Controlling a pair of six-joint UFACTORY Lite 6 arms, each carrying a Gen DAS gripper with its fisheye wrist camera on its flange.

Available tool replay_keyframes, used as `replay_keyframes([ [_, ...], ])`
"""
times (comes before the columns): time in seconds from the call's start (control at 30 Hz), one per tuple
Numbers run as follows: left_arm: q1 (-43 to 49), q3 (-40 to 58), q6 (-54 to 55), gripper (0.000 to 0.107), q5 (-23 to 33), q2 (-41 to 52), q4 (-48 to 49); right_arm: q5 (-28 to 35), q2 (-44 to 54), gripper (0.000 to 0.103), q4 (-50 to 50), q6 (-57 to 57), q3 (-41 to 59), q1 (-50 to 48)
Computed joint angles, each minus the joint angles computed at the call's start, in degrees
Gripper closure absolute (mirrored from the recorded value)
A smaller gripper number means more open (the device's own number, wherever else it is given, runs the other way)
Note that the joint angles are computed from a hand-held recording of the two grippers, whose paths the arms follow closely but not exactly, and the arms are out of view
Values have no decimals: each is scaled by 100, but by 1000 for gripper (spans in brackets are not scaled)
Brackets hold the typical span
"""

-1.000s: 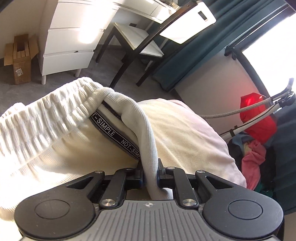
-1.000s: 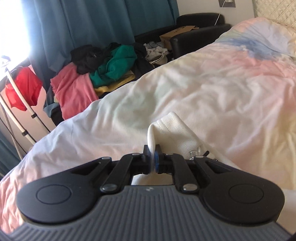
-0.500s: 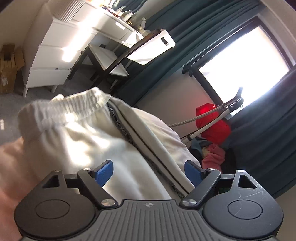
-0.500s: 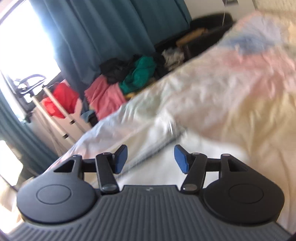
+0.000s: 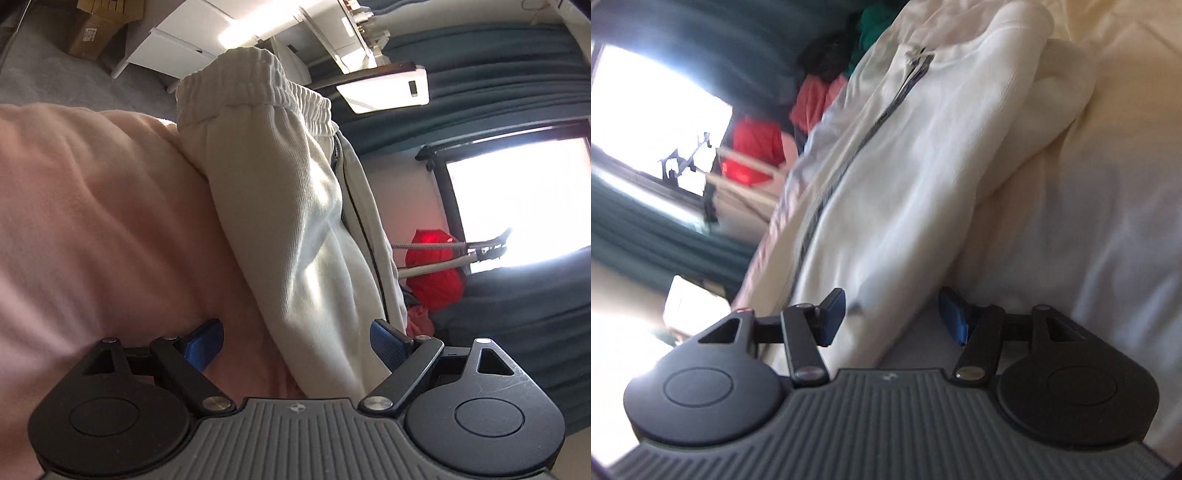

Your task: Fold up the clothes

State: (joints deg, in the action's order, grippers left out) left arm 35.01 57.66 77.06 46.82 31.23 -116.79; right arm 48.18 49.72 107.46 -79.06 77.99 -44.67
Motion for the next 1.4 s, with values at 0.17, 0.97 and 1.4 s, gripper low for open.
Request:
replay_keyframes([
  [0.17, -307, 933, 344, 22, -368, 712, -754, 186, 914, 48, 1008, -155, 921, 77],
  [0.97, 1272, 1241, -4032, 100, -304, -2050, 4655, 511, -693, 92, 39, 113, -618, -1332],
  [1.4, 3721, -1058, -965, 97, 1025, -3103, 5273, 1111, -301, 92, -1578, 667, -762, -2785],
])
